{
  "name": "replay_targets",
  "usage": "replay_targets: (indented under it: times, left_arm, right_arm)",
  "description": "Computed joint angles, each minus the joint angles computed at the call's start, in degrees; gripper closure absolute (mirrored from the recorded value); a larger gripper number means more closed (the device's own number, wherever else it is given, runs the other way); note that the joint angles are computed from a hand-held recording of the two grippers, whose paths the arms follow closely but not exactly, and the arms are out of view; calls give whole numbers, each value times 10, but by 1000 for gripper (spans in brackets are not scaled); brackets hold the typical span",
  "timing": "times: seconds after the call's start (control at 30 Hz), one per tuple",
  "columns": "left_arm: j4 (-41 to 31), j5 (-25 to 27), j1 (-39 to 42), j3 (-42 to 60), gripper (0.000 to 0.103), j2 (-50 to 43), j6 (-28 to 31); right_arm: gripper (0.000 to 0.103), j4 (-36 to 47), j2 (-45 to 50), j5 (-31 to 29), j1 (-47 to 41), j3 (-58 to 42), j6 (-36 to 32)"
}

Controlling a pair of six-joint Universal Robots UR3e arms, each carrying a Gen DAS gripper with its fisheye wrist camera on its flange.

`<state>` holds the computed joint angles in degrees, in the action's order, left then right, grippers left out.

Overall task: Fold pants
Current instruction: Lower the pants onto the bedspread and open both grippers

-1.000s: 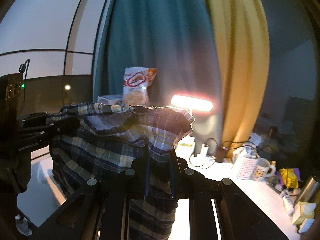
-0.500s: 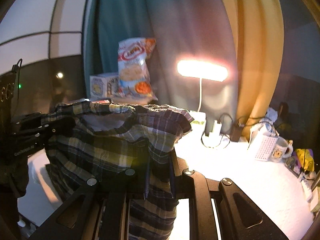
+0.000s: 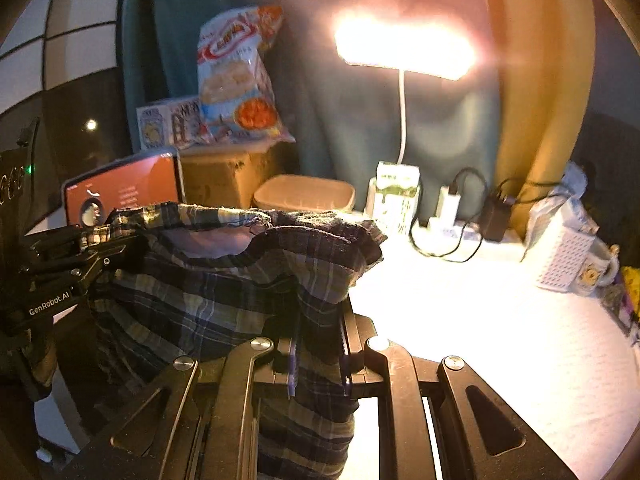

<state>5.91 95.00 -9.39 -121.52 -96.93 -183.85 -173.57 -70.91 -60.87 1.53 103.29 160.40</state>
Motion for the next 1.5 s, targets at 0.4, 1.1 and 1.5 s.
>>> replay_targets:
  times: [0.4,1.1,1.5]
  left_arm:
    - [-57,4,20,100,81,-125,-5]
    - [-89,97,5,111,42,-125,-57]
    - [-71,136,-47,59,41,-53,-89]
  right_arm:
    - [87,118,189,2,15,-209,-1]
    - [67,191,246,-25,22,-288,11]
    - [40,96,111,-14,-22,-92,3]
